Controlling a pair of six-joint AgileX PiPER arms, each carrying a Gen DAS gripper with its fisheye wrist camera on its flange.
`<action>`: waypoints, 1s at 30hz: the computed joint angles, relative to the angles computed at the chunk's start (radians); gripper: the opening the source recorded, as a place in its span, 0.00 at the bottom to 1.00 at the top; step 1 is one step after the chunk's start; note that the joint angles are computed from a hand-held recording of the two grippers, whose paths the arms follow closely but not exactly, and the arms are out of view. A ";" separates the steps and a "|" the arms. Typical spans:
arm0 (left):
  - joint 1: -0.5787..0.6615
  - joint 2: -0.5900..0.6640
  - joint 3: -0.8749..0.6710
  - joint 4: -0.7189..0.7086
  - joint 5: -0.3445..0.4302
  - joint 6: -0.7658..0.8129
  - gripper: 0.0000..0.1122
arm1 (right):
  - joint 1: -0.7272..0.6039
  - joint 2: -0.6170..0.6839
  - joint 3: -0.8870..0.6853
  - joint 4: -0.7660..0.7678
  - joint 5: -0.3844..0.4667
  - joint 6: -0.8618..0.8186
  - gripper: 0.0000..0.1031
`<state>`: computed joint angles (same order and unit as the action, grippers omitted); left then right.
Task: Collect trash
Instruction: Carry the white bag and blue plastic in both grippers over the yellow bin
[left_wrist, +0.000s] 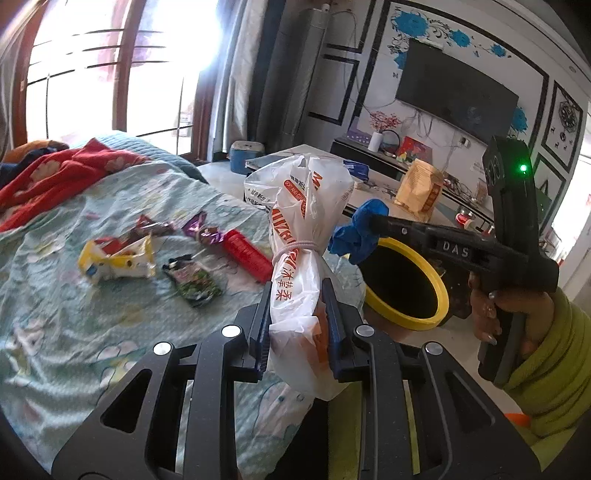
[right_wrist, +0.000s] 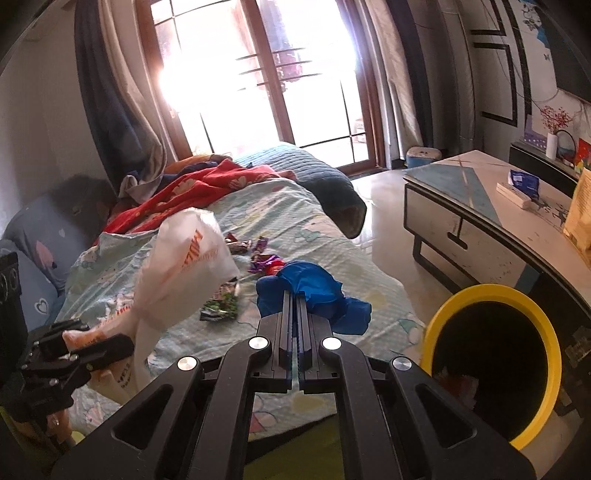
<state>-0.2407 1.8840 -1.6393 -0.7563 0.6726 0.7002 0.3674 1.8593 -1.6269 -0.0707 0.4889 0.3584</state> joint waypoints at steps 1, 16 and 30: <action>-0.005 0.007 -0.013 0.008 0.002 -0.008 0.16 | -0.008 -0.009 0.014 0.002 -0.006 0.001 0.02; -0.095 0.117 -0.193 0.103 0.034 -0.113 0.16 | -0.087 -0.113 0.153 -0.041 -0.071 0.072 0.02; -0.176 0.219 -0.353 0.181 0.083 -0.187 0.16 | -0.181 -0.201 0.278 -0.059 -0.129 0.126 0.02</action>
<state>-0.4169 2.1034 -1.9921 -0.5756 0.7557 0.5127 0.1866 1.6584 -1.3487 -0.1297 0.3603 0.4843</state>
